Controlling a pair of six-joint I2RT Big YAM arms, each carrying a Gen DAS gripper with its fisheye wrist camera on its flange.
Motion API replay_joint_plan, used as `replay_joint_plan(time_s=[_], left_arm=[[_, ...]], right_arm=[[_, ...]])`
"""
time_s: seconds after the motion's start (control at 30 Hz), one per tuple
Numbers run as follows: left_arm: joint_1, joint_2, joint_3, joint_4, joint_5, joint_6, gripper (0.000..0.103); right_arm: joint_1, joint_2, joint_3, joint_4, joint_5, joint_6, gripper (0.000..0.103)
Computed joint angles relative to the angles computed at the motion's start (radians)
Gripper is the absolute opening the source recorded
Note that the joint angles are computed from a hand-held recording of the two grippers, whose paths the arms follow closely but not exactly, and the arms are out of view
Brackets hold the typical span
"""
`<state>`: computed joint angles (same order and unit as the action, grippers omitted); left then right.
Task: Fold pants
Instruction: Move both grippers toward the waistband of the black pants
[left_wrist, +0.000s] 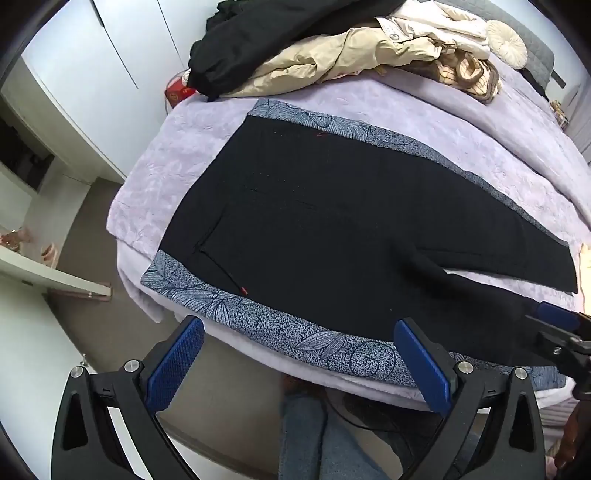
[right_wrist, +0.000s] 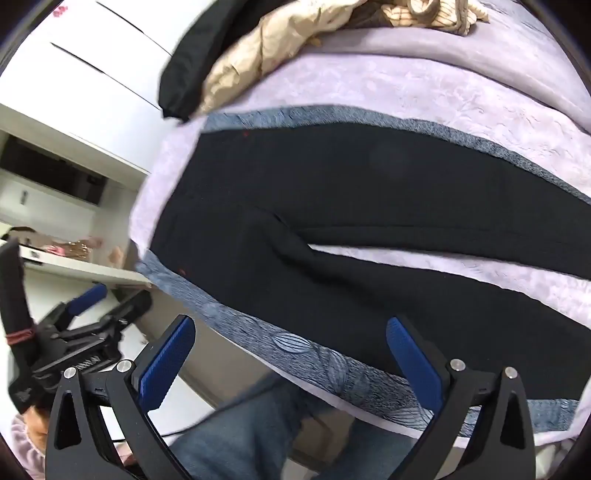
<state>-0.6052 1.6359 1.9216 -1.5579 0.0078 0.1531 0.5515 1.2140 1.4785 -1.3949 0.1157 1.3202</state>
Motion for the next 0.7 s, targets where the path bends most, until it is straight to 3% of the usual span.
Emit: replay_joint_plan(time_s=[0.1,0.33,0.47,0.7], left_arm=[[0.022,0.029,0.023,0.031,-0.01,0.067,0.103],[0.101,0.149,0.145,-0.04,0.013,0.291,0.103],[0.132,0.214,0.214,-0.073,0.021,0.335,0.103],[0.155,0.237,0.214,-0.09,0.036,0.378,0.103]], right_arm=[[0.01,0.036,0.028,-0.013,0.039,0.035,0.103],[0.042,0.156,0.094,-0.021,0.055,0.24,0.103],[0.062,0.211,0.142,-0.041,0.051,0.303,0.103],[0.081,0.216,0.152,-0.082,0.066,0.398,0.103]])
